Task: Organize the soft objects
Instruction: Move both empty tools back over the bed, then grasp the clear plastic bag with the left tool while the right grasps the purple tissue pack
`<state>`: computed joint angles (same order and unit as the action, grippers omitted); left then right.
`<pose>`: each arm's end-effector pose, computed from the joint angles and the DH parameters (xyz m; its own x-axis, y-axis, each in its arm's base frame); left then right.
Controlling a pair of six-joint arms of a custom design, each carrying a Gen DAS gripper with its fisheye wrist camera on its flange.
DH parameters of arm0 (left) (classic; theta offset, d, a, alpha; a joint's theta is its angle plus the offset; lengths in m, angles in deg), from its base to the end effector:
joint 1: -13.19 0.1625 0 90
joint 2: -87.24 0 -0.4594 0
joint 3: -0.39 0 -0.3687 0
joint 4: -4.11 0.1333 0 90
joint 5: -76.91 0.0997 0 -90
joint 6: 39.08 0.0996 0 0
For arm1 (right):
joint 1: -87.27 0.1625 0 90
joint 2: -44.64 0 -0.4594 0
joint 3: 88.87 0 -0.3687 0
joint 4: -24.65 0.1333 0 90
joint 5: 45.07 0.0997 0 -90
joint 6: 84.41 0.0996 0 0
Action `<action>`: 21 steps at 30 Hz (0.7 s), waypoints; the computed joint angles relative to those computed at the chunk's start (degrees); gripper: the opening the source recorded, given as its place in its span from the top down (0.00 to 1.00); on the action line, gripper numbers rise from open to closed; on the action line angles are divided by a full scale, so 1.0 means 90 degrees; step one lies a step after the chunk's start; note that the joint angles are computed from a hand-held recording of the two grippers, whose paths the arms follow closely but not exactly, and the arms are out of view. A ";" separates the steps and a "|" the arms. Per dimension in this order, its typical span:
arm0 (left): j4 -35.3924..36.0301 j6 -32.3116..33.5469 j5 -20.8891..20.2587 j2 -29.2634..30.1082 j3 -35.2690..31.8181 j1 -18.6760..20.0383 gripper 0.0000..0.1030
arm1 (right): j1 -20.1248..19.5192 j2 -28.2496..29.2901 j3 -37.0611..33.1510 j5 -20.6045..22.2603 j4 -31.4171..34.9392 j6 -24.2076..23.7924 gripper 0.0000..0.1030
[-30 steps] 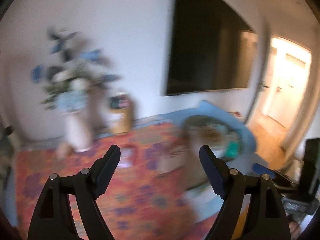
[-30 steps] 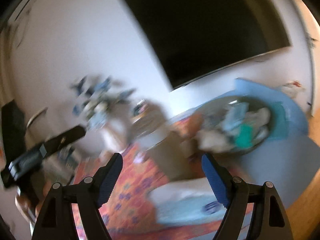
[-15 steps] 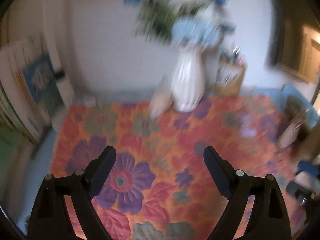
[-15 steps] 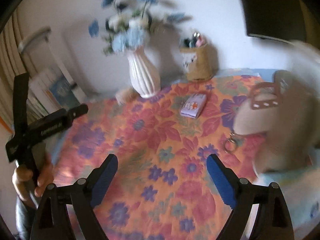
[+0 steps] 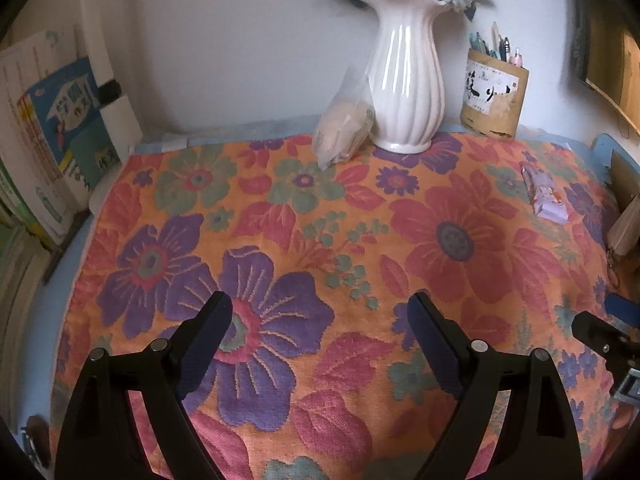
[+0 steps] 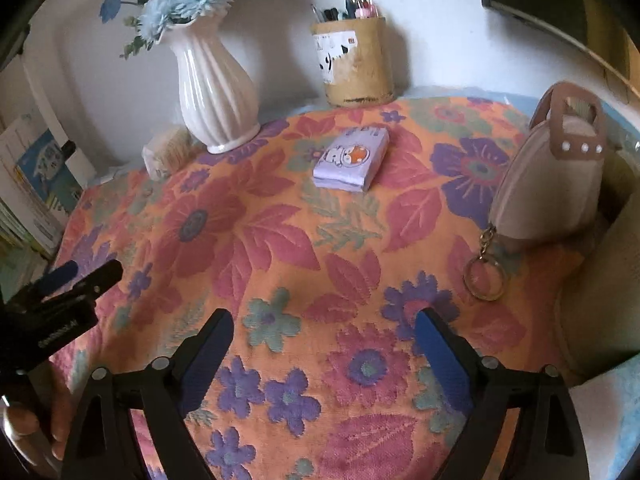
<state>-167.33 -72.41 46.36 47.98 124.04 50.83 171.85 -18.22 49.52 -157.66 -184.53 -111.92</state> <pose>-0.2532 -0.4719 0.0306 -0.6646 0.0238 -0.7469 0.5095 0.7456 -0.4296 0.0533 -0.4443 0.2166 -0.8246 -0.0213 0.5653 -0.3524 0.8011 -0.4838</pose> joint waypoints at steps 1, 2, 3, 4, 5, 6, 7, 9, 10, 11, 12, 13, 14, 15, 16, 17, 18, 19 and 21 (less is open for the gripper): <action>0.0181 -0.0142 -0.0016 -0.0037 -0.0035 0.0031 0.14 | 0.0031 -0.0009 -0.0044 -0.0076 0.0129 0.0026 0.07; 0.0474 -0.0302 -0.0074 -0.0097 -0.0094 0.0064 0.14 | 0.0116 -0.0032 -0.0179 -0.0269 0.0519 0.0133 0.03; 0.1033 -0.0558 -0.0234 -0.0201 -0.0208 0.0122 0.14 | 0.0203 -0.0077 -0.0325 -0.0460 0.0986 0.0249 0.00; 0.1616 -0.0786 -0.0438 -0.0303 -0.0343 0.0172 0.14 | 0.0302 -0.0082 -0.0429 -0.0675 0.1281 0.0336 0.00; 0.2114 -0.0956 -0.0648 -0.0406 -0.0468 0.0210 0.14 | 0.0402 -0.0133 -0.0604 -0.0924 0.1842 0.0515 0.00; 0.2351 -0.1021 -0.0799 -0.0503 -0.0527 0.0218 0.14 | 0.0448 -0.0213 -0.0766 -0.0992 0.2370 0.0736 0.00; 0.2322 -0.0965 -0.0842 -0.0601 -0.0522 0.0179 0.14 | 0.0407 -0.0348 -0.0889 -0.0794 0.2784 0.0972 0.00; 0.2190 -0.0720 -0.0768 -0.0713 -0.0569 0.0100 0.14 | 0.0286 -0.0473 -0.1075 -0.0369 0.3010 0.1338 0.00; 0.2059 -0.0455 -0.0711 -0.0722 -0.0657 0.0084 0.14 | 0.0282 -0.0431 -0.1185 -0.0399 0.2968 0.1495 0.00; 0.1881 -0.0153 -0.0678 -0.0684 -0.0766 0.0099 0.14 | 0.0281 -0.0345 -0.1347 -0.0455 0.2901 0.1662 0.00; 0.1598 0.0259 -0.0689 -0.0626 -0.0898 0.0165 0.12 | 0.0256 -0.0243 -0.1529 -0.0447 0.2876 0.1772 0.00; 0.1262 0.0669 -0.0716 -0.0515 -0.1070 0.0290 0.10 | 0.0239 -0.0136 -0.1672 -0.0462 0.2847 0.1808 0.00; 0.1134 0.0852 -0.0672 -0.0395 -0.1241 0.0401 0.10 | 0.0226 0.0056 -0.1873 -0.0628 0.2768 0.1835 0.00; 0.1041 0.1024 -0.0609 -0.0249 -0.1437 0.0524 0.10 | 0.0237 0.0203 -0.1973 -0.0761 0.2592 0.1785 0.00; 0.0778 0.1351 -0.0627 -0.0066 -0.1637 0.0679 0.10 | 0.0266 0.0327 -0.2000 -0.0826 0.2266 0.1632 0.00; 0.0580 0.1585 -0.0628 0.0060 -0.1761 0.0784 0.10 | 0.0300 0.0451 -0.2021 -0.0867 0.1948 0.1443 0.00; 0.0294 0.1870 -0.0504 0.0277 -0.1937 0.0899 0.10 | 0.0318 0.0548 -0.2061 -0.0904 0.1807 0.1322 0.00; 0.0107 0.2019 -0.0388 0.0417 -0.2027 0.0952 0.10 | 0.0344 0.0659 -0.2100 -0.0993 0.1641 0.1192 0.00; -0.0157 0.2316 -0.0236 0.0691 -0.2275 0.1078 0.10 | 0.0421 0.1001 -0.2196 -0.1307 0.1015 0.0709 0.00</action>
<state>-168.74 -51.56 44.23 54.19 103.57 60.53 175.64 -9.21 29.76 -169.42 -175.40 -105.54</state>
